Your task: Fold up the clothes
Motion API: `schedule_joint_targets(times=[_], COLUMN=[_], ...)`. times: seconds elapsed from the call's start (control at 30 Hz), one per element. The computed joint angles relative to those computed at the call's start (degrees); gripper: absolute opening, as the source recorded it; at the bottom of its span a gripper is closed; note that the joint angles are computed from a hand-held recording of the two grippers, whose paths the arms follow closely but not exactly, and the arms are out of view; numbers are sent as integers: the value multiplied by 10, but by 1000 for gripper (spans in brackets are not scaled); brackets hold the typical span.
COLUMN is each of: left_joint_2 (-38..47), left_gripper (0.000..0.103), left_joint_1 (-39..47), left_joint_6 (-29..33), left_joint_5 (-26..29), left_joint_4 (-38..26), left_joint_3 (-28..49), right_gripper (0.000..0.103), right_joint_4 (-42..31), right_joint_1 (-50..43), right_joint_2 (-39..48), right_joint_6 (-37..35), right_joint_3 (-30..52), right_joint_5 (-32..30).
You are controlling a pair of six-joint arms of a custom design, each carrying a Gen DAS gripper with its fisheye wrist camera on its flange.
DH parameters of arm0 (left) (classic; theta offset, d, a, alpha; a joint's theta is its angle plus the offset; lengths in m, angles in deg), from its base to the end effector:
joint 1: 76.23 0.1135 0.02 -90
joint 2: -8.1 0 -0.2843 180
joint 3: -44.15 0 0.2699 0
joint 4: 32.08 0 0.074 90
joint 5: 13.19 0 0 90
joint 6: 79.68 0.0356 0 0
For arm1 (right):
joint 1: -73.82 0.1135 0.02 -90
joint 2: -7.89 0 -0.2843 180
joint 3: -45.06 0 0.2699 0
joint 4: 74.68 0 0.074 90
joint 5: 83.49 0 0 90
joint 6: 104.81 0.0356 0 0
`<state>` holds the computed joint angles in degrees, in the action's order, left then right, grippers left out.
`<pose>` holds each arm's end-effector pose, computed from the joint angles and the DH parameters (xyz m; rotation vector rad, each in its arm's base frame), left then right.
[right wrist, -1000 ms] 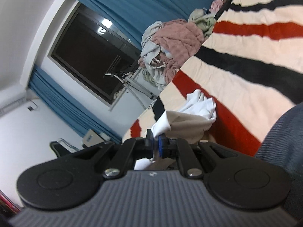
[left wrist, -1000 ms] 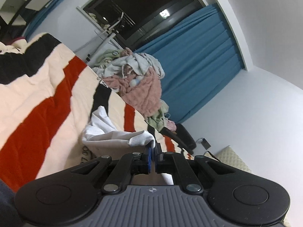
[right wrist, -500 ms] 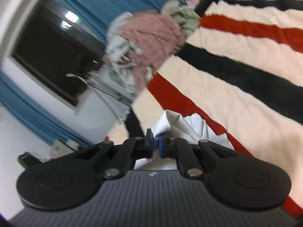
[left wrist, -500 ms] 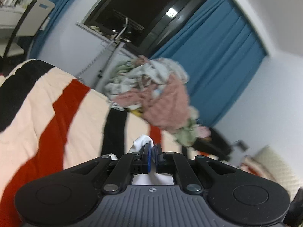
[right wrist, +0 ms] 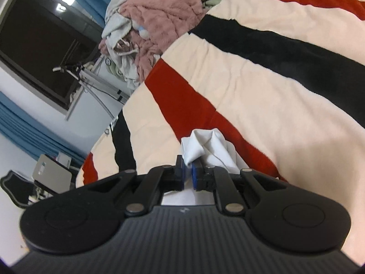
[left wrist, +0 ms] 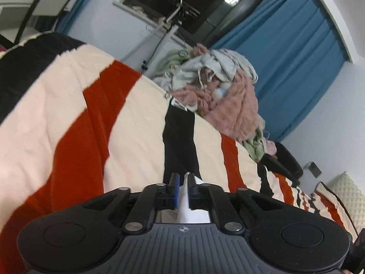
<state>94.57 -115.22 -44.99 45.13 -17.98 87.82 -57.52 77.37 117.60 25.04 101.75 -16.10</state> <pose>0.2387 -0.1692 0.1638 -0.6157 1.9287 -0.4821 0.3633 0.0363 0.1029 0.4850 2.2211 0.8475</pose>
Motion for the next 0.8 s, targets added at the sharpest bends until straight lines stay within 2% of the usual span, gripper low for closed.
schedule_joint_targets(times=[0.03, 0.1, 0.17, 0.23, 0.3, 0.43, 0.5, 0.6, 0.7, 0.8], left_joint_2=[6, 19, 28, 27, 27, 39, 47, 57, 66, 72], left_gripper=[13, 25, 40, 43, 44, 44, 43, 41, 33, 18], left_joint_1=[2, 5, 6, 1, -4, -9, -8, -7, -10, -18], left_joint_6=[7, 23, 31, 38, 44, 54, 51, 47, 34, 37], left_joint_5=[2, 3, 10, 16, 20, 33, 39, 51, 45, 29], left_joint_4=[3, 8, 15, 21, 20, 5, -1, 3, -23, -39], left_joint_3=[3, 8, 10, 9, 10, 22, 27, 31, 45, 57], right_gripper=[12, 20, 61, 73, 73, 72, 72, 71, 62, 38], right_joint_4=[-5, -10, -2, 13, 16, 41, 41, -6, -64, -53], right_joint_1=[-1, -10, -21, -29, -36, -57, -65, -58, -31, 8], right_joint_2=[2, 6, 5, -5, -30, -93, -112, -104, -55, -25], right_joint_6=[-1, 6, 16, 27, 8, -42, -83, -143, -166, -186], right_joint_3=[4, 10, 7, -5, -22, -73, -85, -68, -26, -13], right_joint_5=[-5, -31, -66, -103, -126, -132, -110, -51, -5, 39])
